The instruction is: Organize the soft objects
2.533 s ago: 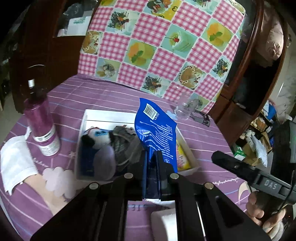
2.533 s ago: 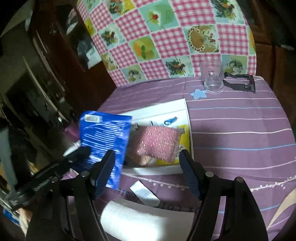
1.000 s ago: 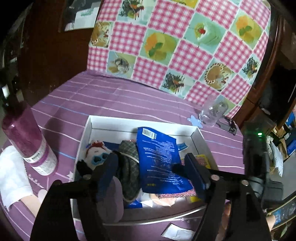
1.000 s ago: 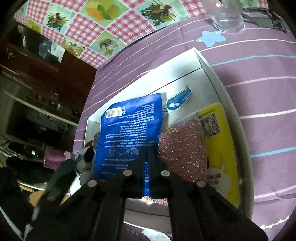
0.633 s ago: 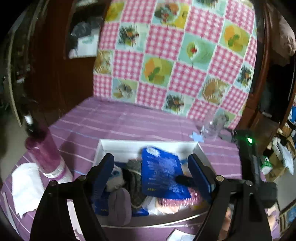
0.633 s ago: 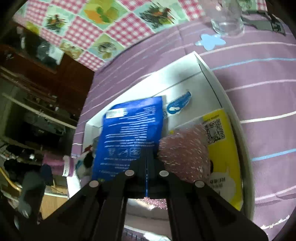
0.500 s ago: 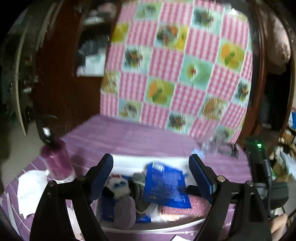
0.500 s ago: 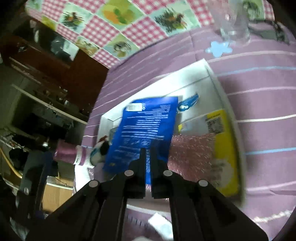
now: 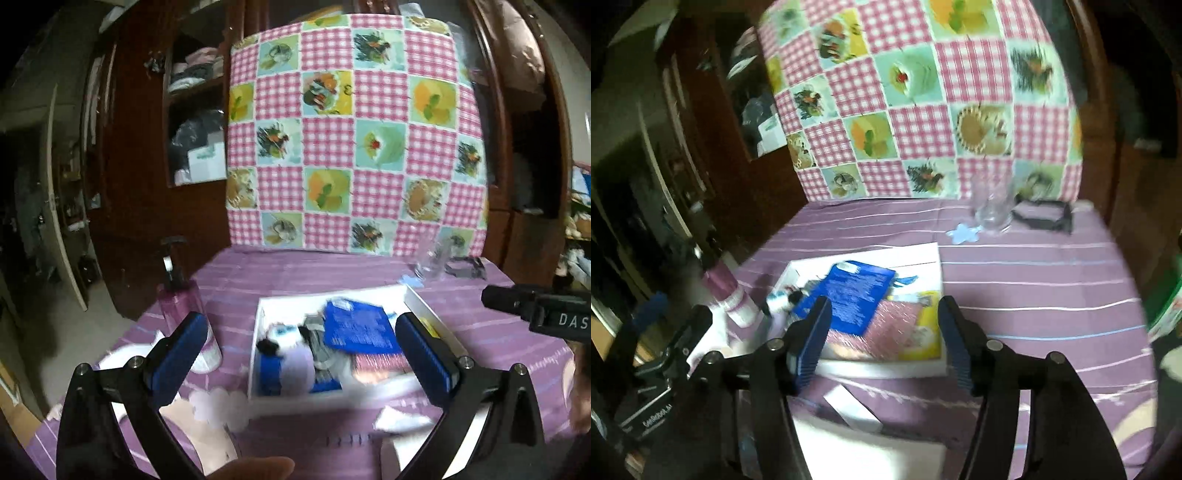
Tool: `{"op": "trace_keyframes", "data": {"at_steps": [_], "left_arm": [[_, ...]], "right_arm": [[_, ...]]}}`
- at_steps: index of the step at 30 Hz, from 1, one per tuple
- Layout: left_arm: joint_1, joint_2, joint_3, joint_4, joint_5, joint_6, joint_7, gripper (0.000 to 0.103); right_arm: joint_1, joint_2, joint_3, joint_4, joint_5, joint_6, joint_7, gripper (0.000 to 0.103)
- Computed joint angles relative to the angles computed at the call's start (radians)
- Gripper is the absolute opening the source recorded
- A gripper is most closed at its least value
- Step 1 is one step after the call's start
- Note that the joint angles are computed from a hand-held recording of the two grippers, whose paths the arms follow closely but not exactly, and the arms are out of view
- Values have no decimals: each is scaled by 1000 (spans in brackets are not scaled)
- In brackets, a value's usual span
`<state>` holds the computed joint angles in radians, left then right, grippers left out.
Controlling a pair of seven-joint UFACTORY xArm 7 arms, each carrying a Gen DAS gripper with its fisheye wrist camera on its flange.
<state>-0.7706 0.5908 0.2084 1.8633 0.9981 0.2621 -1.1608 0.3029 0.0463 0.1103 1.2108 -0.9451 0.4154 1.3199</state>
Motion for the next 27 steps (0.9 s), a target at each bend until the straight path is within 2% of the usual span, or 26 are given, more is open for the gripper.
{"op": "trace_keyframes", "data": {"at_steps": [4, 9, 13, 14, 17, 19, 21, 24, 26, 27], "left_arm": [[51, -46, -77, -103, -94, -37, 111, 103], [13, -62, -51, -166, -85, -43, 155, 103], [73, -61, -131, -211, -210, -81, 274, 103], [71, -59, -126, -216, -233, -91, 277, 103], [17, -59, -51, -231, -255, -116, 212, 103], [15, -64, -54, -238, -287, -101, 215, 103], [2, -71, -37, -251, -291, -122, 200, 103], [-59, -75, 42, -261, -241, -143, 137, 103], [-107, -76, 103, -261, -177, -142, 79, 103], [-114, -76, 111, -260, -154, -141, 60, 103]], "right_arm": [[14, -62, 26, -65, -75, 53, 58, 63], [10, -107, 75, -142, -139, 99, 131, 64], [20, -125, 110, -192, -154, 173, 151, 64], [20, -131, 114, -209, -180, 174, 178, 64], [14, -149, 124, -253, -288, 174, 327, 64], [15, -153, 123, -263, -280, 173, 331, 64], [14, -156, 128, -267, -314, 167, 349, 64], [15, -161, 134, -274, -400, 146, 408, 64], [21, -156, 133, -272, -396, 134, 395, 64], [24, -153, 134, -269, -394, 139, 390, 64]]}}
